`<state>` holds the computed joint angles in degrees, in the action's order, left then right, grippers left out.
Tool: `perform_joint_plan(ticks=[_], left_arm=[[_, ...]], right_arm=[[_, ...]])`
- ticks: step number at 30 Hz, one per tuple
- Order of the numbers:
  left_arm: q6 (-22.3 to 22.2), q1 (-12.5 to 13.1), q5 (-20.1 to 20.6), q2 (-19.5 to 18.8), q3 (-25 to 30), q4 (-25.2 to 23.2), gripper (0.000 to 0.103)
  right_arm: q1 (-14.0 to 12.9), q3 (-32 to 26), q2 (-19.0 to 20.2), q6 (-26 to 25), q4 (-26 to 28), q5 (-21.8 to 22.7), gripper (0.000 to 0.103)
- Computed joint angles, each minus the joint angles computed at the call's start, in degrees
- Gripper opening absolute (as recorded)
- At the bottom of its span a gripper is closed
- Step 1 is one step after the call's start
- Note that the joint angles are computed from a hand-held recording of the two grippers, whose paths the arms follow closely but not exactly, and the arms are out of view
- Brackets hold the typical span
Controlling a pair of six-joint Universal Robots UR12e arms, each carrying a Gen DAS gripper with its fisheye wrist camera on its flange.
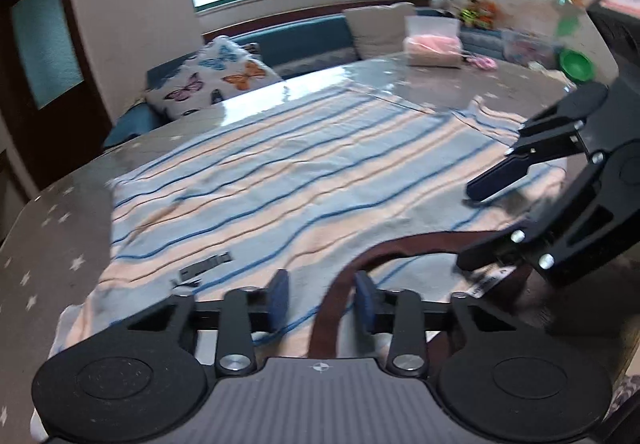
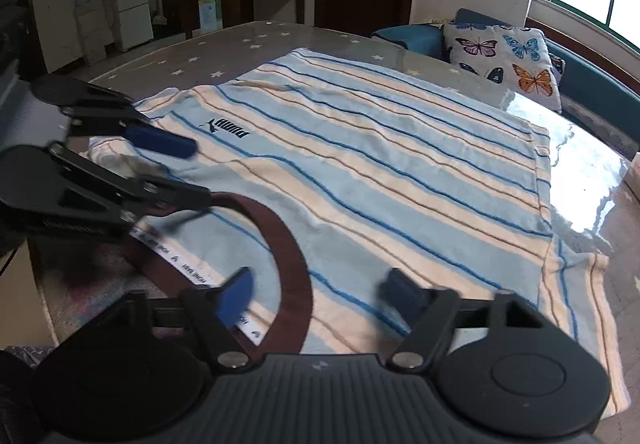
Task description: Fold clothes
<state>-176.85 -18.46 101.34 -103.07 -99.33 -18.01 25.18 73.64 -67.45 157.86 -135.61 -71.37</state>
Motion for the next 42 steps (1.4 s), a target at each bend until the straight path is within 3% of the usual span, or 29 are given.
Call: perform_joint_plan(ticks=[3,5,7,15,21,28,31,35,37,41,42], left_arm=[[1.5,-0.1,-0.7,-0.5,0.4,-0.8,0.006],[1.9,-0.2,-0.7,-0.5,0.2,-0.2,0.002],[2.2,0.0,-2.2,0.3,-0.6,1.1,0.001],[1.5,0.4,-4.2,1.0,-0.8,-1.9,0.003],[1.4,1.2,-7.0,1.8,-1.0,-0.2,0.007],[-7.4,2.2,-5.6,-0.1,2.5,-0.3,0.007],[-8.5,2.0,-5.8,-1.9,4.3,-1.2,0.007],[-7.2,1.5,-7.8,-3.5,5.2,-2.9,0.019],[-5.0,0.8,-6.6,-3.8,4.7,-1.4,0.02],[-3.7,0.5,-7.1,-3.4,4.0,-1.0,0.041],[-3.3,0.3,-6.8,-3.4,3.9,-1.0,0.042]], right_arm=[[0.0,0.0,0.0,0.3,0.5,0.2,0.05],[-0.1,0.1,-0.1,0.2,0.4,0.1,0.044],[-0.2,0.0,-0.2,0.0,0.8,0.4,0.038],[-0.8,-0.1,-0.4,1.1,0.4,3.7,0.04],[-0.9,-1.2,0.2,0.8,3.6,6.0,0.041],[-1.3,0.4,-1.5,-2.9,6.7,7.5,0.047],[-1.6,1.4,-2.2,-1.8,5.6,7.9,0.048],[-2.3,2.5,-2.9,1.7,4.6,8.2,0.05],[-2.7,3.2,-3.4,2.8,4.0,7.9,0.05],[-3.5,4.3,-4.0,6.0,0.2,5.8,0.06],[-3.6,4.4,-4.0,7.0,-0.9,5.0,0.061]])
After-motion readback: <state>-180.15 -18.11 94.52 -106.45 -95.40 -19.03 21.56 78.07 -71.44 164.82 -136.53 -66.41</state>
